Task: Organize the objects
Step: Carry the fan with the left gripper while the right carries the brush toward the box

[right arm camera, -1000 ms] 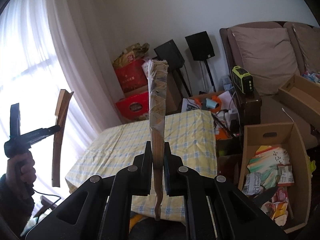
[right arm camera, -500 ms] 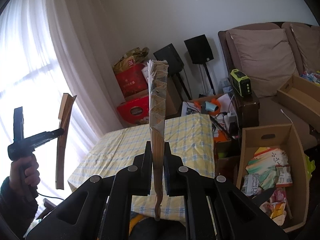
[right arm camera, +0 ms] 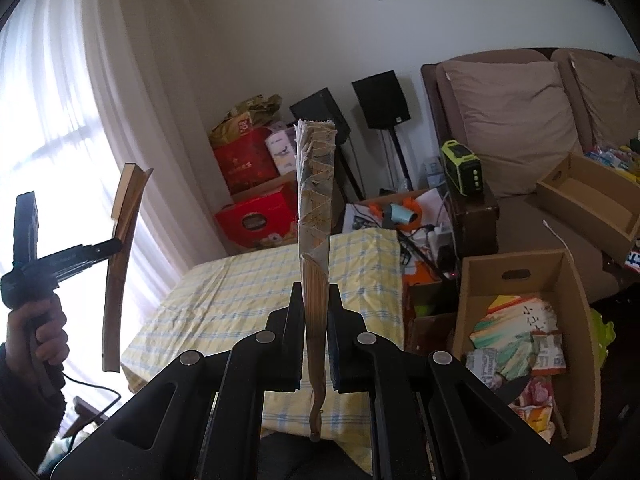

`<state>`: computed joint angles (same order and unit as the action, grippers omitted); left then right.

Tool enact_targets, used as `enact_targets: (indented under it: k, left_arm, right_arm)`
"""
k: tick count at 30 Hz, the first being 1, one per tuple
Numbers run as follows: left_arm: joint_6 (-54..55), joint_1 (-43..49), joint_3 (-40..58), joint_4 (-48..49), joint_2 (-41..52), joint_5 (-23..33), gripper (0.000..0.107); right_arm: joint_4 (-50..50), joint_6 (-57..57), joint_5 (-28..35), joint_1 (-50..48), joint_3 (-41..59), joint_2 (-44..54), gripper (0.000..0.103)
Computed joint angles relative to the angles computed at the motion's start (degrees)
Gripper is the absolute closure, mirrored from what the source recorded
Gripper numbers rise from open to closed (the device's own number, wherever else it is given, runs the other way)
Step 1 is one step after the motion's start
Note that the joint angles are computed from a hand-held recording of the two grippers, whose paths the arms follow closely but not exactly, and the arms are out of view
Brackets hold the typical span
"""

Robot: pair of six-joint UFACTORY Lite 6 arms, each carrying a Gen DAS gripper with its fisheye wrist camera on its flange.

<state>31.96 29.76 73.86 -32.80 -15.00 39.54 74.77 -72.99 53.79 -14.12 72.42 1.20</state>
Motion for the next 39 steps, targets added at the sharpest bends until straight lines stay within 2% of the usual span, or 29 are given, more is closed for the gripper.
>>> enact_targets:
  k: [31,39]
  left_arm:
    - [-21.2,-23.7,6.2,16.0,4.3,-4.8,0.086]
    - [-22.9,-26.5,7.4,15.9,7.0,-5.2,0.086]
  right_arm:
    - [0.0,1.4,2.4,-5.4,3.9,3.3,0.095]
    - [-0.9,2.2,3.9,-8.4,6.4,5.5,0.095]
